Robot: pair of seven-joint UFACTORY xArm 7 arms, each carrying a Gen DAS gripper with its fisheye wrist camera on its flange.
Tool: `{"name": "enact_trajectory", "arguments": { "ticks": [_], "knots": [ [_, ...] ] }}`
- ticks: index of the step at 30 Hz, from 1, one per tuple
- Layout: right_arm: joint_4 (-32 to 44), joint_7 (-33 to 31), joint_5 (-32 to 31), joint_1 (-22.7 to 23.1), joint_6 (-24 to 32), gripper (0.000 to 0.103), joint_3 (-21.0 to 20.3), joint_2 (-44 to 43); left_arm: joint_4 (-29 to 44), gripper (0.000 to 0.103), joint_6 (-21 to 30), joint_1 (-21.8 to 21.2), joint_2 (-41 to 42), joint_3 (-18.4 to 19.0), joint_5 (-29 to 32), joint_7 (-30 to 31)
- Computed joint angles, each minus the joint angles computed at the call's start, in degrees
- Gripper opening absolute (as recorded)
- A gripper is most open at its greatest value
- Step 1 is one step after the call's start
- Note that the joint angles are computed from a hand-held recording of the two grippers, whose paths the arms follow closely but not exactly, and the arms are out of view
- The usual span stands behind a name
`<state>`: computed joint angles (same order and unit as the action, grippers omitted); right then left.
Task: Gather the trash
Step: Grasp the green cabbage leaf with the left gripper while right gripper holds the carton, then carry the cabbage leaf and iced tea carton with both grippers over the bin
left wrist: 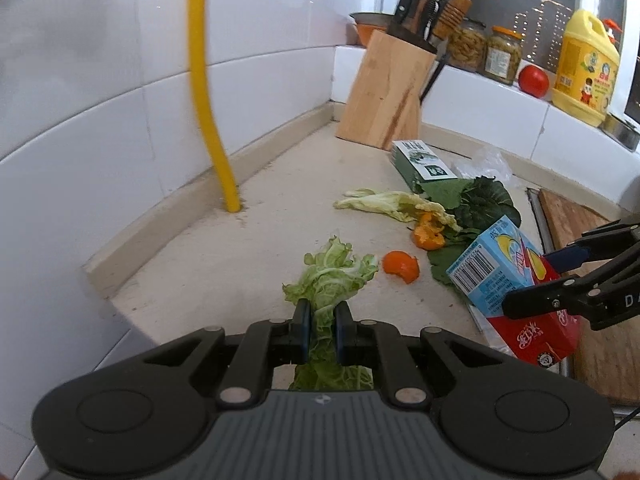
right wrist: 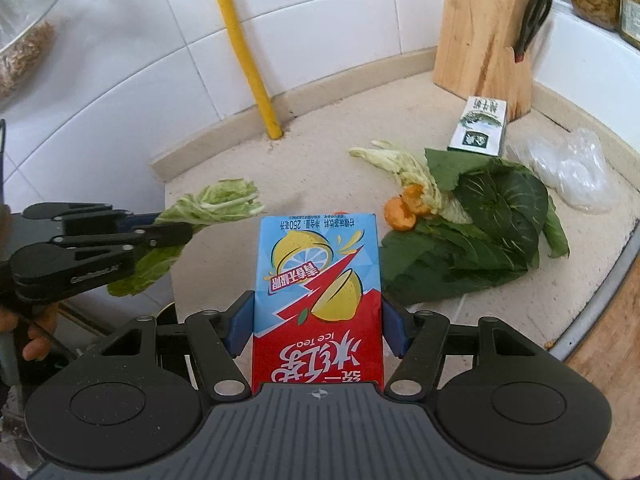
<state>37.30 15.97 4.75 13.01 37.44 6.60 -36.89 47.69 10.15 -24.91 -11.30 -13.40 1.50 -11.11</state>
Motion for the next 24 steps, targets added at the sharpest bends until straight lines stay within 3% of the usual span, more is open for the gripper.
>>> {"name": "enact_trajectory", "arguments": {
  "ticks": [10, 24],
  "knots": [
    [1.67, 1.85, -1.34, 0.76, -0.94, 0.070, 2.15, 2.14, -5.06, 0.008, -0.94, 1.96, -5.86, -0.13, 1.32, -2.77],
    [8.33, 1.66, -1.72, 5.48, -4.17, 0.070, 4.58, 10.63, -14.23, 0.008, -0.13, 5.92, -17.00, 0.97, 1.42, -5.11]
  ]
}}
